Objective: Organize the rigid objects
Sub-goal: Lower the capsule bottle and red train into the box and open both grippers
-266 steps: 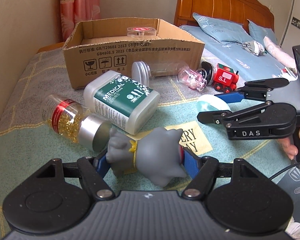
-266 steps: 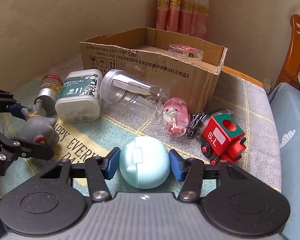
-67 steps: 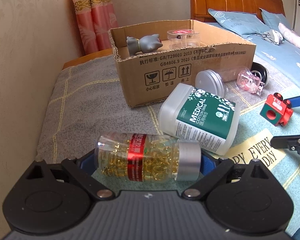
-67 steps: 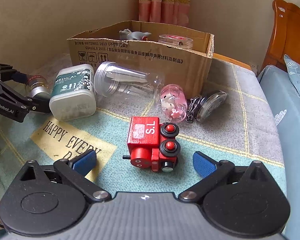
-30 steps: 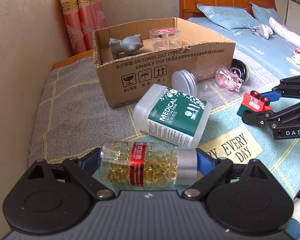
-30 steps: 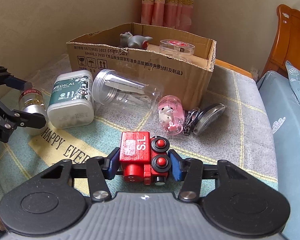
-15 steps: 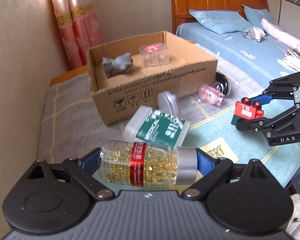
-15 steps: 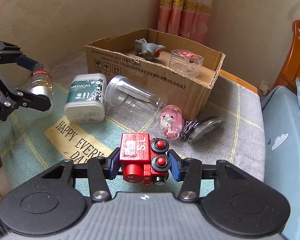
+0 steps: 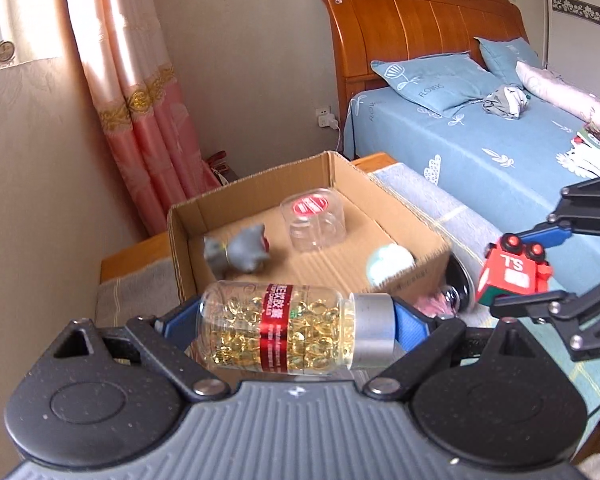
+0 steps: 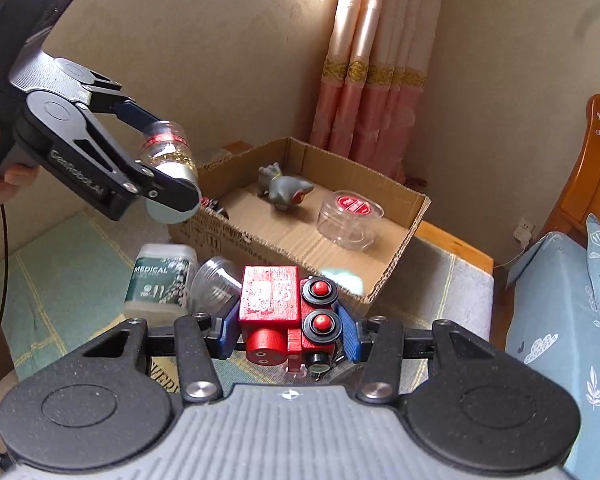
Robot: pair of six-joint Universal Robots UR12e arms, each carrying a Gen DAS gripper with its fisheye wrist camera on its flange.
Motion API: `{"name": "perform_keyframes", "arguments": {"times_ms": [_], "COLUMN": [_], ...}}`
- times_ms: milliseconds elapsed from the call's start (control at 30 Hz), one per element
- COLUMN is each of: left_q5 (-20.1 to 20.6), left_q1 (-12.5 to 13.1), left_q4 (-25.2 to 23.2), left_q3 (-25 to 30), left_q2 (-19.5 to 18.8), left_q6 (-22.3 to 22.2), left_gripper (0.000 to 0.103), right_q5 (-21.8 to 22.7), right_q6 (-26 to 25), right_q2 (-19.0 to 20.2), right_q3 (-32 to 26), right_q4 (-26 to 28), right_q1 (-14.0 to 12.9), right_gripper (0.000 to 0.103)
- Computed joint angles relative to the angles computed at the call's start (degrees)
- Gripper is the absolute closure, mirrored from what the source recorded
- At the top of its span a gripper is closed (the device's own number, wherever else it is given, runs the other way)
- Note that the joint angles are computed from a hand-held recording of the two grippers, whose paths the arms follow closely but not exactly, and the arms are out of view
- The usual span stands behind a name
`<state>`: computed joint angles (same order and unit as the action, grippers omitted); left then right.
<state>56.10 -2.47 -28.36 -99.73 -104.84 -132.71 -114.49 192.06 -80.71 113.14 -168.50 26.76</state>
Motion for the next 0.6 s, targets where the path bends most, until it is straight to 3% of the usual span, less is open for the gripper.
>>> {"name": "perform_keyframes", "arguments": {"times_ms": [267,500,600], "left_q5": [3.5,5.7,8.2], "left_q1": [-3.0,-4.0,-4.6], "left_q4": [-1.1,-2.2,-0.2], "left_q3": [6.0,8.8,9.1], "left_q2": [-4.9,-7.7,-8.7], "left_q6": [-3.2,-5.7,-7.1], "left_gripper": [0.008,0.008,0.007], "right_q5": [-0.9,-1.1,-1.4], "right_q6": [-1.9,-2.0,-2.1], "right_q2": [0.4,1.0,1.3], "right_q3": [-2.3,-3.5,-3.9], "right_q4": [0.4,0.8,1.1], "right_q1": [-1.7,-2.3,-2.4], "right_gripper": [0.049,0.049,0.049]}}
